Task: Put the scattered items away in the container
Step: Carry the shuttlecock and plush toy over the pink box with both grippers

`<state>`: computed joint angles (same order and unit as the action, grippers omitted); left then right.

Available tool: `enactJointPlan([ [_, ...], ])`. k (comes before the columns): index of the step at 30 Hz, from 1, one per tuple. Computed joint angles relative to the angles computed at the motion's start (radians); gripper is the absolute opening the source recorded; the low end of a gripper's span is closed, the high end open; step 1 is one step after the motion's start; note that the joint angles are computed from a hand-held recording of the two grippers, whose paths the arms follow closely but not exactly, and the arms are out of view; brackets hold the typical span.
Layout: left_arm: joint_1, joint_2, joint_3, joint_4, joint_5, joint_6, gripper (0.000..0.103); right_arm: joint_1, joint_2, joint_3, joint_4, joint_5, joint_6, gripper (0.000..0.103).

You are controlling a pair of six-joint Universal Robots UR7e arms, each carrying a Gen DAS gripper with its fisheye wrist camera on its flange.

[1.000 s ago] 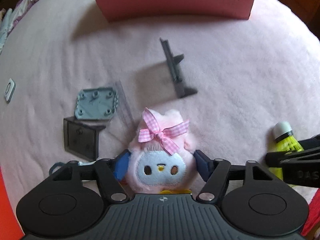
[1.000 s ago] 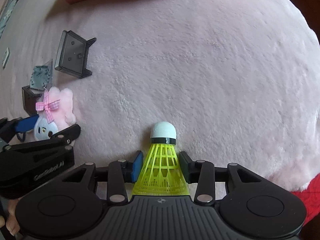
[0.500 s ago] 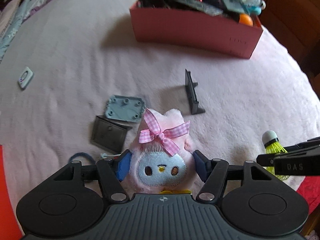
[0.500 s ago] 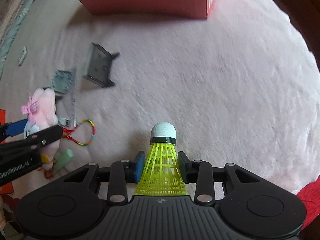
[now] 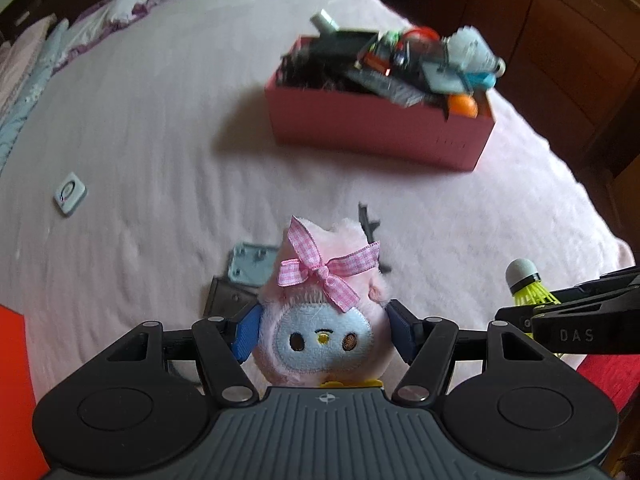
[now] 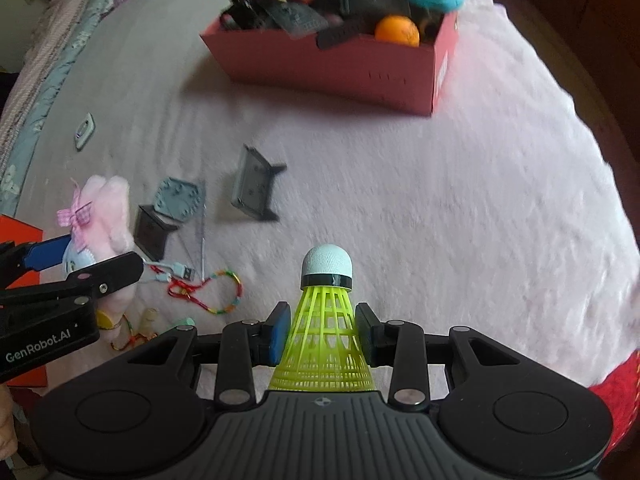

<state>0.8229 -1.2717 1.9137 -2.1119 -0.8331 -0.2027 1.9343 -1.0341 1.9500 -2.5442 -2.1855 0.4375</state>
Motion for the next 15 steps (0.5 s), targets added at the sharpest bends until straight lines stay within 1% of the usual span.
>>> enactJointPlan([
  [9, -0.011, 0.064, -0.086, -0.071, -0.006, 0.046, 0.065, 0.000, -0.022, -0.052, -0.027, -0.018, -0.067, 0.038],
  [15, 0.009, 0.140, -0.171, -0.114, -0.001, 0.072, 0.065, -0.022, -0.028, -0.094, -0.056, -0.023, -0.091, 0.038],
])
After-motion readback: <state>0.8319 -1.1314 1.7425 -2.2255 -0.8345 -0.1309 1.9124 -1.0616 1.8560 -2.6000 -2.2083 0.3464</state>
